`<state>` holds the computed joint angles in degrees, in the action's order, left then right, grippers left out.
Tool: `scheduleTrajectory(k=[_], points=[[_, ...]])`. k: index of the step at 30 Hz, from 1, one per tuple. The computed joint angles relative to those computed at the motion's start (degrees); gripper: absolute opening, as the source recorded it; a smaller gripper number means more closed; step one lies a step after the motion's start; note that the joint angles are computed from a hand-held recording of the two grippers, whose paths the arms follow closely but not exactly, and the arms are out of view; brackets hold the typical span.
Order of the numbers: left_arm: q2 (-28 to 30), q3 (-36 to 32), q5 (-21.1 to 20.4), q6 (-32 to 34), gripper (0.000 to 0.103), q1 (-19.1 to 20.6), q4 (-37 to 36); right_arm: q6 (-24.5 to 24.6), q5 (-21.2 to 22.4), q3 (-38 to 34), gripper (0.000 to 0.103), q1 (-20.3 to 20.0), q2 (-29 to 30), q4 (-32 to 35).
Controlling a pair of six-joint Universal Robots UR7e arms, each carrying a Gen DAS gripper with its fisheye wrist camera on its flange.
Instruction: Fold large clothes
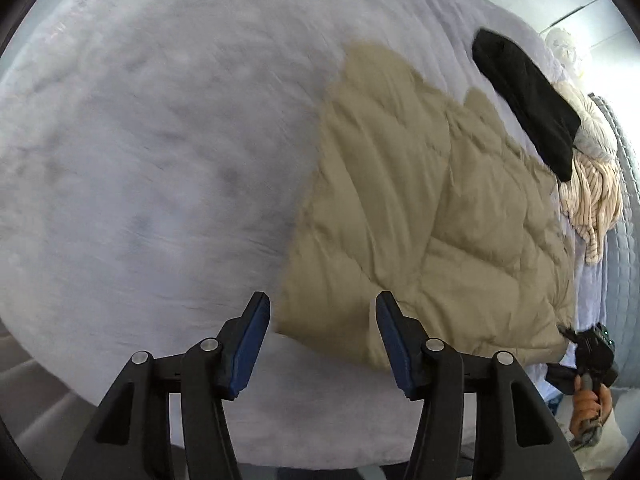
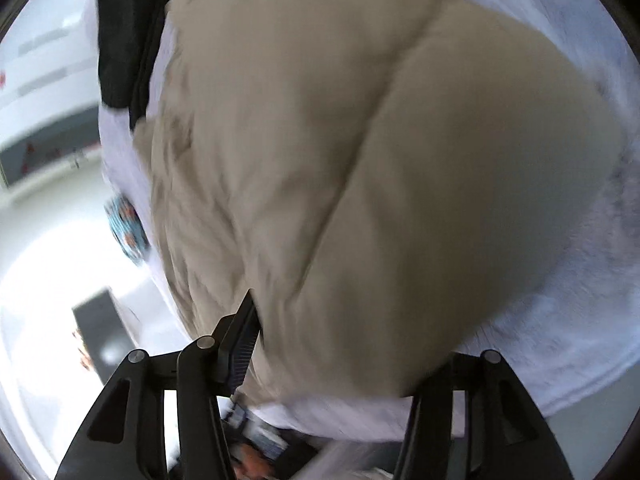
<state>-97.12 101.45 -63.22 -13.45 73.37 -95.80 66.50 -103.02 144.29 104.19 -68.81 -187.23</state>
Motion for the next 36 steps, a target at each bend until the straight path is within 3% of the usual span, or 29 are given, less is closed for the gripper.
scheduleTrajectory(k=[3,7,12,14,16,18,20,23,29,32,36], points=[[0.25,-3.25,-1.34,2.73,0.057,1.63,-2.07,-3.31,2.27,-3.82,0.058,2.25,-1.12,9.74],[5.94,-9.53,-13.31,9.81,0.057,7.93,1.11,-11.25,9.87,-8.41,0.054,4.08,1.54,12.00],[11.98,-12.71,-17.76,16.50,0.057,10.71,8.59,-15.32,0.46,-21.02,0.051,9.25,9.21,17.47],[12.05,-11.92,-14.97,18.47,0.055,10.15,9.23,-14.97,-4.34,-24.49,0.037,10.24,11.86,20.87],[11.70,-10.75,-11.80,21.09,0.036,9.49,9.10,-13.89,-9.84,-28.91,0.028,10.52,15.45,26.88],[11.58,-10.25,-11.14,21.40,0.036,9.86,8.51,-13.48,-14.24,-32.51,0.023,10.05,17.55,33.17],[11.31,-10.13,-9.94,21.31,0.036,10.39,8.17,-11.85,-15.56,-32.15,0.014,8.73,17.85,34.77],[10.14,-9.78,-5.60,20.26,0.036,10.19,6.75,-9.87,-16.03,-31.05,0.013,7.54,18.39,32.05],[7.04,-8.79,1.15,16.90,0.036,7.64,4.54,-2.10,-20.26,-34.01,0.013,11.47,18.60,42.04],[6.14,-8.33,2.22,15.51,0.036,5.40,4.52,-0.03,-21.11,-40.92,0.017,12.70,23.26,45.83],[5.50,-8.10,2.83,14.36,0.036,3.26,4.55,0.60,-20.54,-39.36,0.017,13.55,22.59,45.03]])
